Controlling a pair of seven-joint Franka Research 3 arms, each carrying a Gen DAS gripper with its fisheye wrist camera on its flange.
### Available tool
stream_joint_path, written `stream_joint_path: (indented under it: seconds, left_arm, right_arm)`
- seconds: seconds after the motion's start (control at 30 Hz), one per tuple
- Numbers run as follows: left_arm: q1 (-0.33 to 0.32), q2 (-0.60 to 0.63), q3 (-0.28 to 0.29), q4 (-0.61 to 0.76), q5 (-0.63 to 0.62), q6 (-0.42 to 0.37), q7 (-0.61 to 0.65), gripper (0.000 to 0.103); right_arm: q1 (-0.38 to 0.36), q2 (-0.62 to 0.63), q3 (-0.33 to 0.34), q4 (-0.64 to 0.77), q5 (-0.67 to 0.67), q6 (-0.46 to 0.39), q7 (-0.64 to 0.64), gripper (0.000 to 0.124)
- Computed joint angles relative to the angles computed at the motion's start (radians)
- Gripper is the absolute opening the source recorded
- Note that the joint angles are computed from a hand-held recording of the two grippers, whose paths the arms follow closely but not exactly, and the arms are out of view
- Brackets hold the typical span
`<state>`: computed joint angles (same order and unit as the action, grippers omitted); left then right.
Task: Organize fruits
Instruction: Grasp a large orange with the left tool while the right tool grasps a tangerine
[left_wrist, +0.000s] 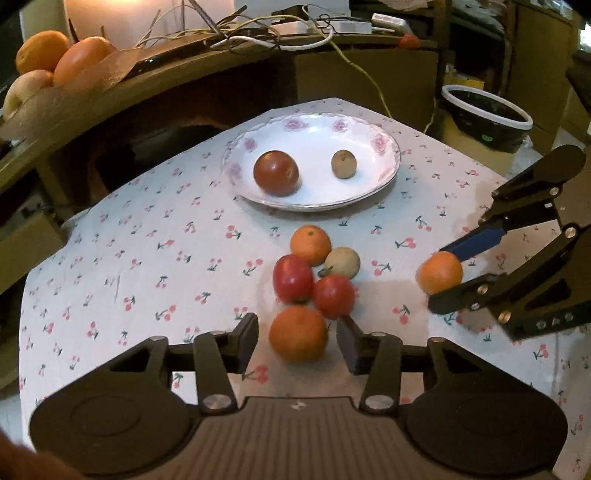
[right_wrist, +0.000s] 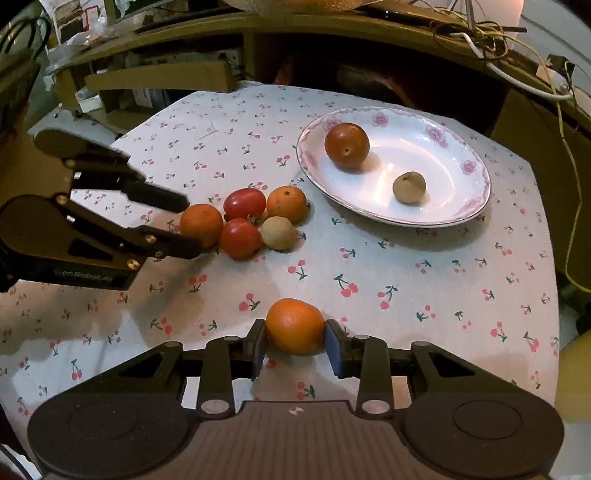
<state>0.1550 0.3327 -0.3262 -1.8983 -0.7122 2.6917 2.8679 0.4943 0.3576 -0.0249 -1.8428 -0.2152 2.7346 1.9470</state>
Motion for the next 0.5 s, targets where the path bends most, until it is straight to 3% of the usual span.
stream_joint_path:
  seconds: [0.13,0.5]
  left_arm:
    - [-0.014,0.006,0.011,-0.006,0.054,0.021,-0.032,0.052]
    - [0.008,0.015,-0.014,-0.006,0.049,0.029,-0.057,0.054]
  right_arm:
    - [0.010,0.012,-0.014,0.002,-0.024,0.025,0.022,0.043]
    - [-0.026,-0.007,0.019,-0.043,0.066,0.084,-0.089,0.050]
